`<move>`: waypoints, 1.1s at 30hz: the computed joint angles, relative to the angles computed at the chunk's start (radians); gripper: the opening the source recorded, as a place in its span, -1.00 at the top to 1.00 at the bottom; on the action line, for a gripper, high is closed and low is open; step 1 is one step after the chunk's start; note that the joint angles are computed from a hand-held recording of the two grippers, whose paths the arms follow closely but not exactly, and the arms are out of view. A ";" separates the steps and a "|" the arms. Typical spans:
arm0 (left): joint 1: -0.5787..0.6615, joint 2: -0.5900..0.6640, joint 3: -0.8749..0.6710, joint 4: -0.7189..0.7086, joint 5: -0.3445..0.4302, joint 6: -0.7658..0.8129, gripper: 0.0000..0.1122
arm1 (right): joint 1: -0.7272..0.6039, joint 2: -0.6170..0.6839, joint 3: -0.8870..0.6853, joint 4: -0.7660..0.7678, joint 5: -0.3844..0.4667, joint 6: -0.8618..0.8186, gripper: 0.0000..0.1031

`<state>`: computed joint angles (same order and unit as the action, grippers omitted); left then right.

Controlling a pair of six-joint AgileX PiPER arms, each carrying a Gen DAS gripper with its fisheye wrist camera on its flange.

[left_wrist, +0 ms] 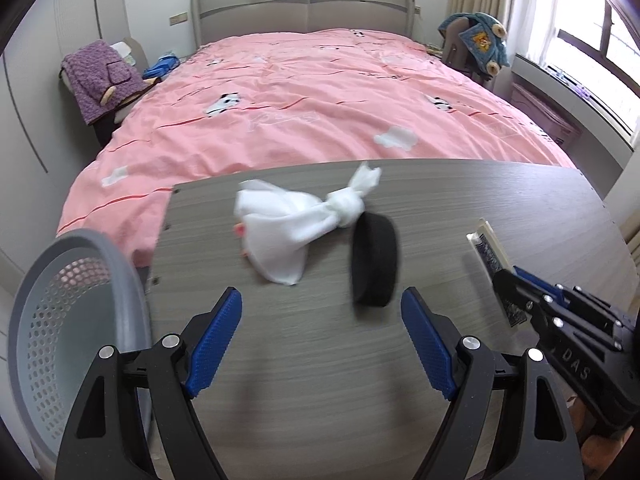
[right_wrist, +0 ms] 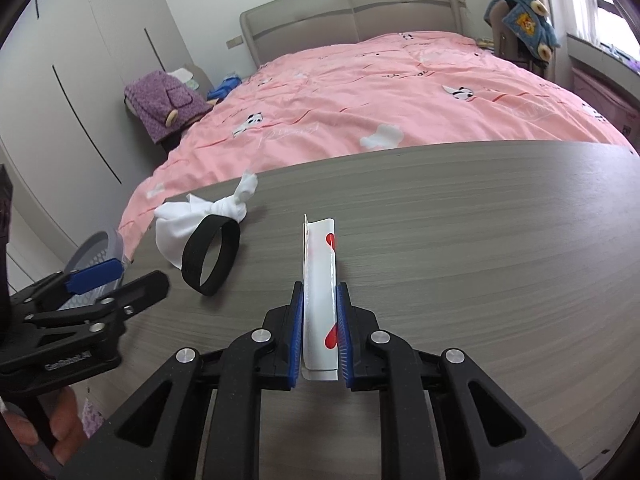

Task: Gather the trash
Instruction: 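Grasp the black tape roll with the left tool while the right tool holds the card box, then carry the tape roll and card box over the basket and open both tools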

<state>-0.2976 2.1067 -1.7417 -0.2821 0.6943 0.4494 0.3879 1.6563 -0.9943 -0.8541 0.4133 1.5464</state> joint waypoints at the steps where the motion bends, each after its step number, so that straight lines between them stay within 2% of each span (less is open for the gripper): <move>1: -0.007 0.001 -0.001 -0.010 -0.003 0.006 -0.39 | -0.002 -0.004 0.004 0.002 -0.003 0.000 0.69; 7: -0.061 0.043 -0.027 0.019 -0.039 -0.034 -0.39 | -0.011 -0.031 0.048 -0.039 -0.036 0.062 0.69; 11: -0.078 0.089 -0.081 0.055 -0.017 -0.087 -0.37 | -0.016 -0.048 0.075 -0.052 -0.056 0.086 0.69; 12: -0.080 0.098 -0.095 0.055 -0.012 -0.093 -0.24 | -0.016 -0.052 0.081 -0.054 -0.058 0.090 0.69; 13: -0.080 0.104 -0.106 0.053 -0.003 -0.092 0.02 | -0.017 -0.052 0.083 -0.053 -0.060 0.090 0.69; 14: -0.081 0.115 -0.129 0.049 0.021 -0.090 0.16 | -0.017 -0.055 0.087 -0.052 -0.061 0.091 0.69; 16: -0.072 0.129 -0.159 0.017 0.068 -0.071 0.73 | -0.015 -0.060 0.092 -0.052 -0.063 0.095 0.69; 17: -0.060 0.132 -0.169 -0.020 0.097 -0.047 0.73 | -0.013 -0.062 0.094 -0.054 -0.062 0.099 0.69; 18: -0.055 0.123 -0.155 -0.029 0.092 -0.040 0.73 | -0.009 -0.065 0.094 -0.056 -0.057 0.103 0.69; 28: 0.012 -0.076 0.093 -0.105 -0.030 0.082 0.72 | 0.046 -0.077 0.066 -0.064 0.006 0.106 0.69; 33: 0.059 -0.136 0.164 -0.132 -0.060 0.131 0.72 | 0.107 -0.069 0.028 -0.056 0.056 0.094 0.69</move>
<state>-0.2383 1.9705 -1.5773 -0.4136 0.6343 0.5805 0.4951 1.5869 -0.9663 -0.9099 0.4690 1.6401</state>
